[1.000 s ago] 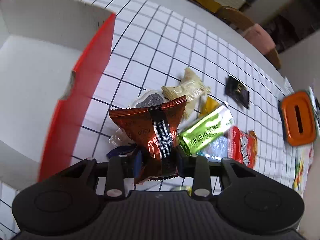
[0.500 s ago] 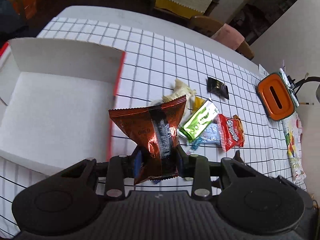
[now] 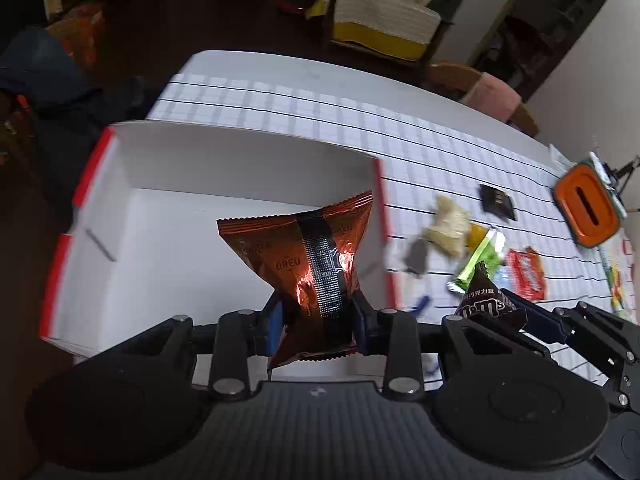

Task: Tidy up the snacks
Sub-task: 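Carry both snacks into the box and open both tools to drop them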

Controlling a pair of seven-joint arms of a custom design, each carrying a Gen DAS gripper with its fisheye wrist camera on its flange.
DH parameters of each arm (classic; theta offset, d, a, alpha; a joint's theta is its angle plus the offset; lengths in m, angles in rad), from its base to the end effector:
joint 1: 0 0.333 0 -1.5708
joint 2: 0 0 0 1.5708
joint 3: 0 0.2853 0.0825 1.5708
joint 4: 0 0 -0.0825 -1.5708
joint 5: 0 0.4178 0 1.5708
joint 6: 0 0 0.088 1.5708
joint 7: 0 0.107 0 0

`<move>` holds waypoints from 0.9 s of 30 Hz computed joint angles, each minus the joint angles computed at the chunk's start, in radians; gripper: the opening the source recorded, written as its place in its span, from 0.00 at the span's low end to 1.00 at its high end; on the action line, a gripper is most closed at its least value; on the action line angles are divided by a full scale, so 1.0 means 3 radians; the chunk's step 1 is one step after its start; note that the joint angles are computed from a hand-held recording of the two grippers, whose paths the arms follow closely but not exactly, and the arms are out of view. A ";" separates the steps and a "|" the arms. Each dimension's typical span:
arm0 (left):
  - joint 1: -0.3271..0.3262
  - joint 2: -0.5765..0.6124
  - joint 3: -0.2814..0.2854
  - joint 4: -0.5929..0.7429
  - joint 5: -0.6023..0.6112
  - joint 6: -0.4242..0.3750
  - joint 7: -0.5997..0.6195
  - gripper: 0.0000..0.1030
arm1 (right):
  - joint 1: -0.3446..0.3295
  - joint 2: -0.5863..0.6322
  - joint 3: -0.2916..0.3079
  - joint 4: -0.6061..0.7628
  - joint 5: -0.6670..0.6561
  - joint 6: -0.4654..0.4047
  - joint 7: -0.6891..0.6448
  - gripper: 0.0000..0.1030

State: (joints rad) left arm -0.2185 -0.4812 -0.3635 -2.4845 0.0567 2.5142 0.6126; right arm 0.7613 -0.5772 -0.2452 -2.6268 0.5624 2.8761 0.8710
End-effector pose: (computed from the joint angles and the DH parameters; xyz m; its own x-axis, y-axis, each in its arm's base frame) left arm 0.4063 -0.2706 0.4585 0.2651 -0.9326 0.2449 -0.8300 -0.3500 -0.4342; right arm 0.4156 0.1999 0.4707 0.6864 -0.7195 -0.1059 -0.5134 -0.3763 -0.7713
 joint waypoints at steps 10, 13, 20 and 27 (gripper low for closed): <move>0.0109 -0.0357 0.0218 -0.0403 -0.0090 -0.0190 0.0538 0.33 | -0.0033 0.0760 0.0450 0.0481 -0.0042 0.0067 0.0255 0.23; 0.0185 -0.0343 0.0203 -0.0442 -0.0039 -0.0251 0.0635 0.33 | -0.0134 0.0953 0.0616 0.0608 -0.0089 0.0046 0.0377 0.23; 0.0250 -0.0176 0.0204 -0.0437 0.0043 -0.0285 0.0873 0.32 | -0.0428 0.1288 0.0990 0.0810 -0.0435 -0.0034 0.0789 0.23; 0.0212 0.0061 0.0233 -0.0370 0.0045 -0.0284 0.1078 0.33 | -0.0595 0.1468 0.1152 0.0945 -0.0589 -0.0207 0.0969 0.23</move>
State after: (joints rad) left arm -0.1548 -0.4628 -0.2936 -2.5955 0.0702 2.4291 0.9361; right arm 0.5829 -0.1367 0.1004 -2.3434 0.3858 2.8139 1.1616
